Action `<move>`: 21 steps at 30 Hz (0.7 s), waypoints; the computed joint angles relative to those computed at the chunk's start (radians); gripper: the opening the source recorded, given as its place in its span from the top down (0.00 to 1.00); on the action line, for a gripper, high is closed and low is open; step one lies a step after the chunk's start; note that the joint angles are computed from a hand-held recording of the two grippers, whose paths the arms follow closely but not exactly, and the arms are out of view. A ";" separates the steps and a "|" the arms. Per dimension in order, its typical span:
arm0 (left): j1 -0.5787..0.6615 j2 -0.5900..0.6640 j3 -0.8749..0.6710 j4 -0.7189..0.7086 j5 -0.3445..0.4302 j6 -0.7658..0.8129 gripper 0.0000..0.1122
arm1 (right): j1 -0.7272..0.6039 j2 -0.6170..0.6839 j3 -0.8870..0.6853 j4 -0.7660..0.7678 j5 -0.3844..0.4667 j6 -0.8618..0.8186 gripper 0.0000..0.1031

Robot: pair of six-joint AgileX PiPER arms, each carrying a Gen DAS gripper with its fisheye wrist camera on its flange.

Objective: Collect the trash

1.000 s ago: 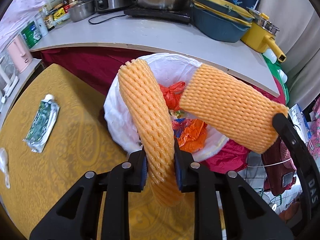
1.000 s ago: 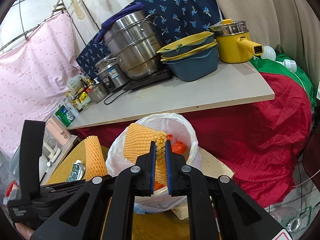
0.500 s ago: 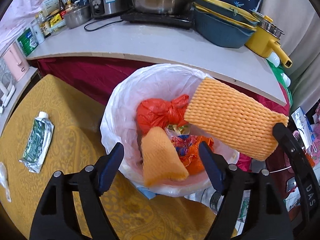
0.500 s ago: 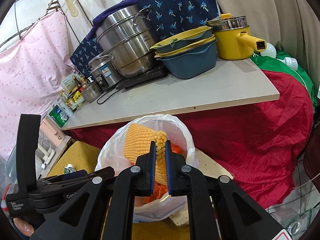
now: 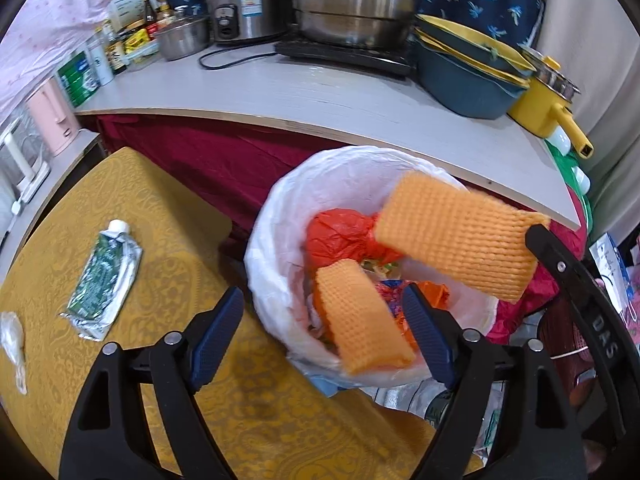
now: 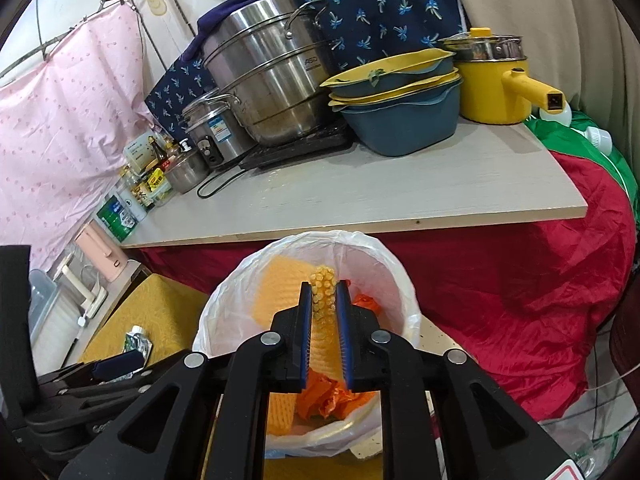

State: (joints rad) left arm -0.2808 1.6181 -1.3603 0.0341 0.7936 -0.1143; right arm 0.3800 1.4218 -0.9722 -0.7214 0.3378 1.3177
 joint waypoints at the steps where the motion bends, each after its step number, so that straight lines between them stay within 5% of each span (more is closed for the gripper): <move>1: 0.010 -0.010 0.010 0.004 -0.004 -0.001 0.30 | 0.008 0.008 -0.011 -0.001 0.000 0.001 0.79; 3: 0.030 -0.027 0.026 0.004 -0.006 0.004 0.30 | 0.034 0.011 -0.023 -0.056 0.013 0.061 0.67; 21: 0.356 -0.245 0.202 -0.144 -0.017 0.206 0.21 | 0.307 0.059 -0.191 -0.113 0.193 0.112 0.46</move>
State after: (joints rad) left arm 0.0749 1.3732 -1.1579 -0.1096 0.7769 0.0913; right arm 0.6874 1.4812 -1.1630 -0.8340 0.5304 1.4293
